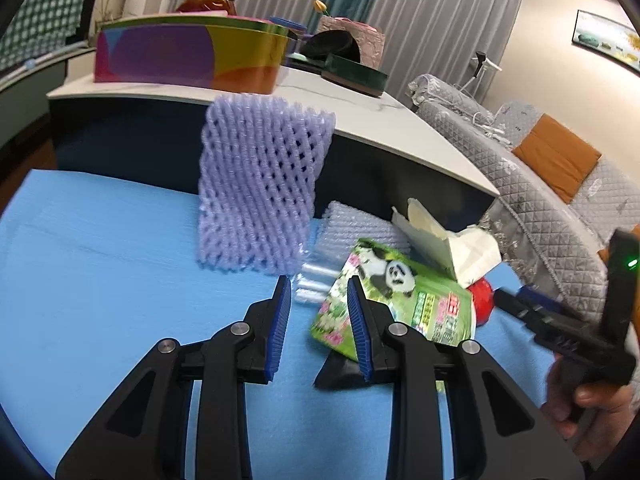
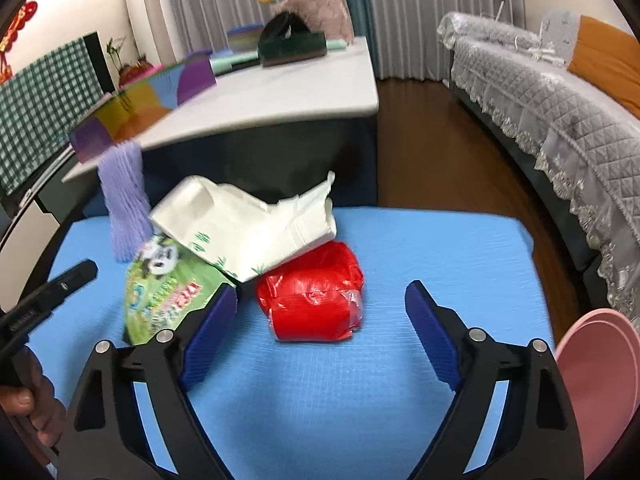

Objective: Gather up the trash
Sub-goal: 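Move both open grippers back toward the red bag and green pouch, then grasp the red plastic bag with the right gripper while the left gripper grasps the green panda pouch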

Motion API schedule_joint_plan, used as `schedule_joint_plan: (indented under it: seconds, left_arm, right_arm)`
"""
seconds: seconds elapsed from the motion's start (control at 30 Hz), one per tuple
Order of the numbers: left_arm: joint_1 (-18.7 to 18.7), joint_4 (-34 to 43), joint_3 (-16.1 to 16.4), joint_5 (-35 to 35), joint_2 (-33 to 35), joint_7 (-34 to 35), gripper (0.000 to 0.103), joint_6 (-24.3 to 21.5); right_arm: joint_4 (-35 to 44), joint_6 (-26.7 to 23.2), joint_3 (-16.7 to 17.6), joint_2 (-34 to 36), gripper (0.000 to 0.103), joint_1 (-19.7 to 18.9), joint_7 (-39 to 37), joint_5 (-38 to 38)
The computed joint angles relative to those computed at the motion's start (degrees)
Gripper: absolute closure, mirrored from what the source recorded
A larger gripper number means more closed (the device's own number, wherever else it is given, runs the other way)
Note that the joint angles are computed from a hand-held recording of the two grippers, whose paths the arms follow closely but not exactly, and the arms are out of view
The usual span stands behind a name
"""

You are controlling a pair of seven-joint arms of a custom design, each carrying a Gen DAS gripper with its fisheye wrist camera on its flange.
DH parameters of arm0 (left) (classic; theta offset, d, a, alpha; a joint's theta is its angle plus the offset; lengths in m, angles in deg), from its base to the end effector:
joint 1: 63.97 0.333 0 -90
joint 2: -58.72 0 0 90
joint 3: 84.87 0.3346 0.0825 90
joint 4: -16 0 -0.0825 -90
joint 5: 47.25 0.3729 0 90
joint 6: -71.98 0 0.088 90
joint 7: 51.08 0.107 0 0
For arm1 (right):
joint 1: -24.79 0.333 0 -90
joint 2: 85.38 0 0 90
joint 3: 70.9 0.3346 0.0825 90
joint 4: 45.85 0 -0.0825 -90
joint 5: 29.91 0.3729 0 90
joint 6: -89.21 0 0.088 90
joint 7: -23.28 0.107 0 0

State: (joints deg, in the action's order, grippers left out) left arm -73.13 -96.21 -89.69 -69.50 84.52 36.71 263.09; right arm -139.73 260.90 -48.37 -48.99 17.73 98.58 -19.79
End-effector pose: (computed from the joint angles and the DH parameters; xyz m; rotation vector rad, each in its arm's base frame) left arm 0.6546 -0.1139 0.3766 -1.9629 1.5427 -1.0795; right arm 0.7276 0.1234 0.3760 -1.8423 1.5085 -0.4079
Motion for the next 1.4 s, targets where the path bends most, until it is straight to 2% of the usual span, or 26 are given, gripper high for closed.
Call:
schedule_joint_plan:
  seconds: [0.07,0.1,0.13,0.23,0.33,0.37,0.43,0.47,0.53,0.6,0.7,0.73,0.83,0.97,1.13,1.17,1.3,1.37,1.4]
  left_arm:
    - [2.5,1.4,-2.7,0.8,1.1,0.0,0.071,-0.8]
    - [3.2,2.7,-3.5,1.1,1.9,-0.1,0.066,-1.7]
    - [2.5,3.8,-2.9,1.2,2.7,-0.3,0.060,-2.6]
    - [2.1,6.1,-2.8,1.7,4.4,-0.7,0.056,-4.4]
    - [-0.7,8.5,0.4,2.1,5.8,-2.3,0.056,-7.5]
    - [-0.2,8.8,-0.1,2.2,6.1,-2.6,0.056,-7.6]
    - [2.3,8.9,-3.1,2.0,6.4,-2.3,0.056,-7.5]
    - [3.1,9.0,-4.1,2.1,6.4,-2.2,0.057,-7.6]
    - [4.1,9.1,-5.3,2.2,6.5,-1.8,0.067,-7.8]
    - [5.1,8.6,-6.4,2.0,6.2,-1.5,0.075,-7.6]
    - [7.9,7.4,-9.8,1.4,5.7,-0.5,0.092,-7.1]
    - [8.1,6.8,-10.0,1.2,5.2,-0.4,0.098,-7.1]
    - [8.4,5.5,-10.9,1.2,4.2,0.4,0.102,-7.0]
    - [9.7,3.3,-13.3,1.4,2.3,2.5,0.103,-6.6]
    - [5.1,-0.3,-8.6,1.7,-1.2,2.0,0.103,-6.2]
    - [2.2,-1.1,-5.4,1.8,-2.0,1.0,0.103,-6.3]
    - [-5.1,-2.8,2.3,3.5,-3.3,-1.6,0.102,-6.2]
    - [-10.4,-3.4,8.0,4.8,-3.6,-3.3,0.098,-6.4]
    - [-12.8,-3.5,10.7,5.6,-3.6,-4.3,0.092,-6.6]
  right_arm:
    - [2.2,-2.4,-1.6,1.1,0.016,1.4,1.3,-0.3]
    - [3.0,-3.1,-2.2,1.5,0.016,2.0,1.6,-0.2]
    - [4.0,-4.1,-2.7,2.0,0.016,2.5,1.8,-0.3]
    - [5.9,-5.7,-4.5,2.9,0.015,4.4,1.9,-0.9]
    - [7.3,-7.1,-7.8,3.5,0.015,7.1,3.5,-2.4]
    - [7.6,-7.6,-8.1,3.7,0.015,7.2,3.9,-2.4]
    - [8.0,-8.7,-7.1,4.1,0.020,6.2,3.5,-1.3]
    - [7.8,-8.4,-6.8,4.0,0.022,5.9,3.2,-1.0]
    - [7.7,-8.5,-6.0,3.9,0.039,5.3,1.7,-0.5]
    - [6.6,-8.2,-5.7,3.2,0.046,5.0,0.5,-0.1]
    - [4.7,-7.8,-5.5,1.9,0.048,4.5,-0.7,0.7]
    - [3.6,-7.2,-5.6,1.1,0.048,4.3,-1.1,0.9]
    - [0.6,-5.9,-5.3,-1.0,0.048,3.2,-2.2,1.5]
    - [-4.2,-4.6,-4.0,-4.5,0.048,0.6,-4.5,3.3]
    - [-11.5,-2.0,-0.2,-9.7,0.048,-4.5,-10.1,7.9]
    - [-12.5,-1.7,0.6,-10.5,0.048,-5.4,-11.4,9.1]
    - [-17.1,-0.5,4.9,-14.4,0.048,-10.1,-18.5,16.1]
    - [-18.7,-0.6,7.2,-16.1,0.048,-12.6,-22.6,20.7]
    - [-19.3,-0.5,7.7,-16.7,0.048,-13.2,-24.3,22.5]
